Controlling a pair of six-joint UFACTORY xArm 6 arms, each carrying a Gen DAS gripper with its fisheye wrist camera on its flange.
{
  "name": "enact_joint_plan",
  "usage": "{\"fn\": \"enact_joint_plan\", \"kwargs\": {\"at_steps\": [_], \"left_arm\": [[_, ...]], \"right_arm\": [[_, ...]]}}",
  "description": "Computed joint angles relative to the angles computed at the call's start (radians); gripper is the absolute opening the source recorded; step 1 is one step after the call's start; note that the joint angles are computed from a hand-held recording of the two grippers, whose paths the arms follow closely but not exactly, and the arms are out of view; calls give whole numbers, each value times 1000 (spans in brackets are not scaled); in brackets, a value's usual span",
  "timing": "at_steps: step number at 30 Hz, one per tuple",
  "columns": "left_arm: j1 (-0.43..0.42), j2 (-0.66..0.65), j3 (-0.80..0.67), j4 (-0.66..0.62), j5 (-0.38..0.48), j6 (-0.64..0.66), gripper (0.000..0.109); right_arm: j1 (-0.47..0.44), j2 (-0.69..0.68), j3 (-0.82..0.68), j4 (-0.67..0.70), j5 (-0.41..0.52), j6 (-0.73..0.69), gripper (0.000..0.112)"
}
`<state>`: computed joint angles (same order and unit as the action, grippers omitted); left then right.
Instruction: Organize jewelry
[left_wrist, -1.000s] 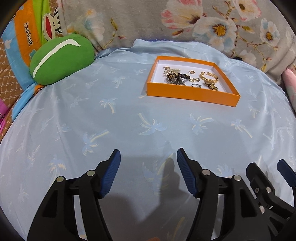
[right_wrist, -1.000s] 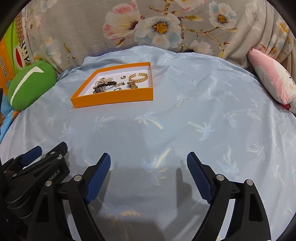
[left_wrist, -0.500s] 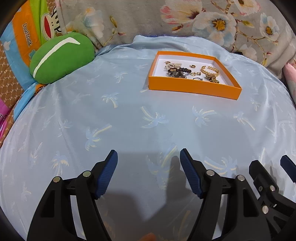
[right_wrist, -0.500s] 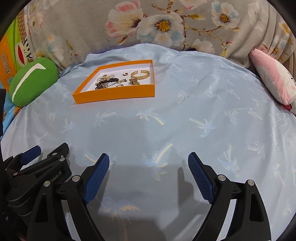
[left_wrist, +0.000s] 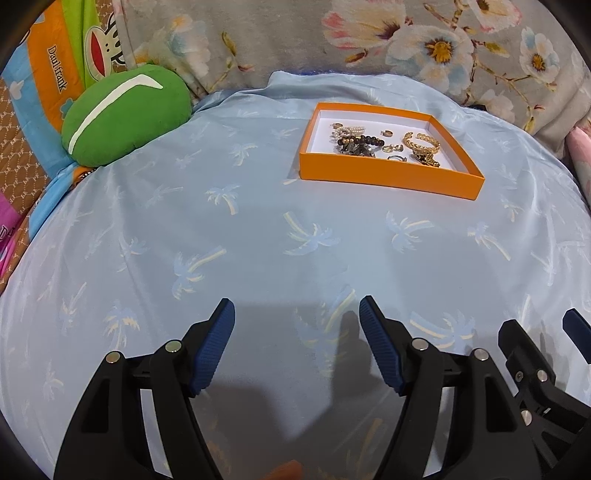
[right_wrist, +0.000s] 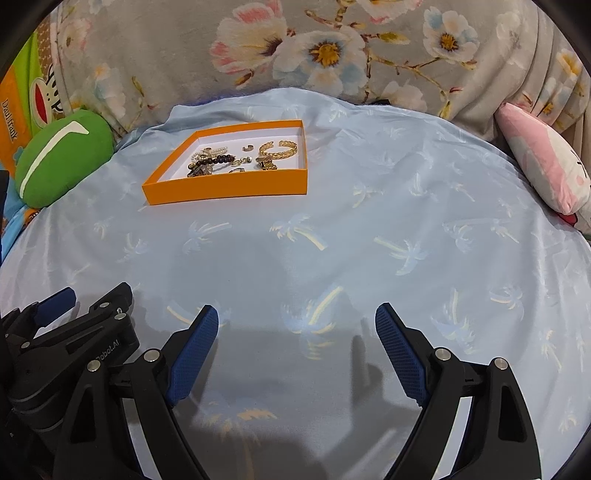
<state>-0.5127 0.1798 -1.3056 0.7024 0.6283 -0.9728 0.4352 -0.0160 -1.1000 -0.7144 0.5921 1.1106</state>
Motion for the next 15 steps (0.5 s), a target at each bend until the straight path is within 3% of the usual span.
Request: {"fn": "enact_joint_plan", "kwargs": {"at_steps": [15], "left_arm": [[-8, -6, 0, 36, 16, -26, 67]], "right_arm": [[2, -4, 1, -18, 4, 13, 86]]}}
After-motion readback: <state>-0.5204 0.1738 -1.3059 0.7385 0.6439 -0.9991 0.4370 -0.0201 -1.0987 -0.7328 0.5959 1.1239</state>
